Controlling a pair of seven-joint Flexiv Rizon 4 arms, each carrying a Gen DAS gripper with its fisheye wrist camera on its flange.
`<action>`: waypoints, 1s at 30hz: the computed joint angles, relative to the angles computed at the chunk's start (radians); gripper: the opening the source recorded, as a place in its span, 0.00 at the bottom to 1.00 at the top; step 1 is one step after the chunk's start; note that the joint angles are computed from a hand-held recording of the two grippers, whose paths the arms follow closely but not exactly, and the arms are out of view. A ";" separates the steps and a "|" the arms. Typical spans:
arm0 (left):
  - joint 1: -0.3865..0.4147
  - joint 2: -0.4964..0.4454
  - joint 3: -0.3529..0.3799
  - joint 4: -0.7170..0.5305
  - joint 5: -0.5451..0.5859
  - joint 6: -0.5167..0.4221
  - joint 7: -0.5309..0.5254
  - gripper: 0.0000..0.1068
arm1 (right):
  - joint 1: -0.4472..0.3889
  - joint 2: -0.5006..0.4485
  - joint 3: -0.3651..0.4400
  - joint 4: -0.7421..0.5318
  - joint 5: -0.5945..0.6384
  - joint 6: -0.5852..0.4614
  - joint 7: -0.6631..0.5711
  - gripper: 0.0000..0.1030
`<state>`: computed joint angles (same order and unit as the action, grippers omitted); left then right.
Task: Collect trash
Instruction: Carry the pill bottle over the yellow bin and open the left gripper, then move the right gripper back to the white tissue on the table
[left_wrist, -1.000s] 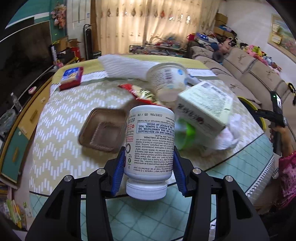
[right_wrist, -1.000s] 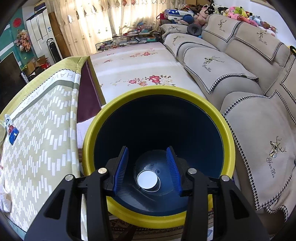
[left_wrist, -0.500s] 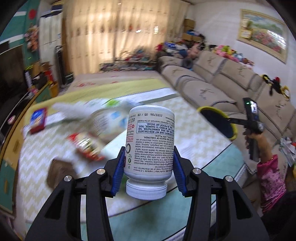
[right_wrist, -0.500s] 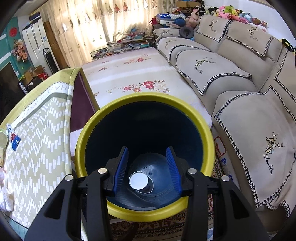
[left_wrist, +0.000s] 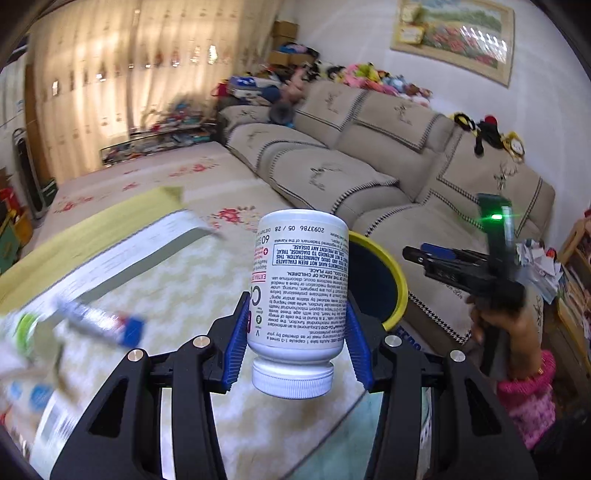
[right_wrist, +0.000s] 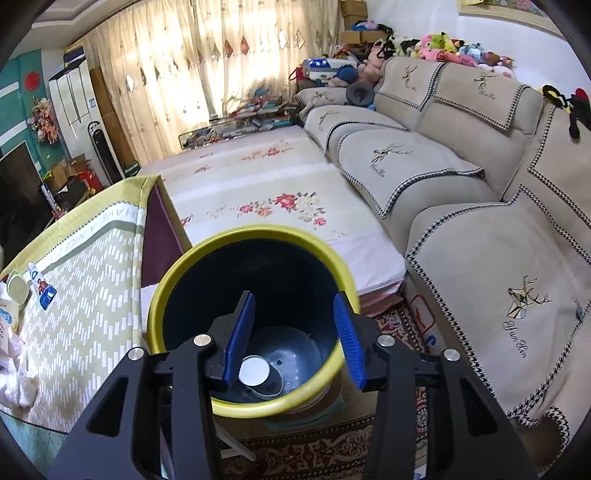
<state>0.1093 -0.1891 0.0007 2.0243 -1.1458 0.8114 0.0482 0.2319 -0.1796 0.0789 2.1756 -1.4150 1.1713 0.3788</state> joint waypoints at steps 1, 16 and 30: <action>-0.010 -0.013 -0.011 -0.012 0.007 0.005 -0.009 0.45 | -0.007 0.012 -0.003 0.011 -0.010 0.005 0.010 0.42; -0.136 -0.321 -0.163 -0.245 0.337 0.224 -0.321 0.45 | -0.043 0.059 0.012 0.082 0.052 -0.019 -0.027 0.45; 0.000 -0.089 -0.191 -0.039 0.055 0.177 -0.118 0.81 | -0.009 0.043 0.023 0.062 0.052 -0.012 -0.025 0.48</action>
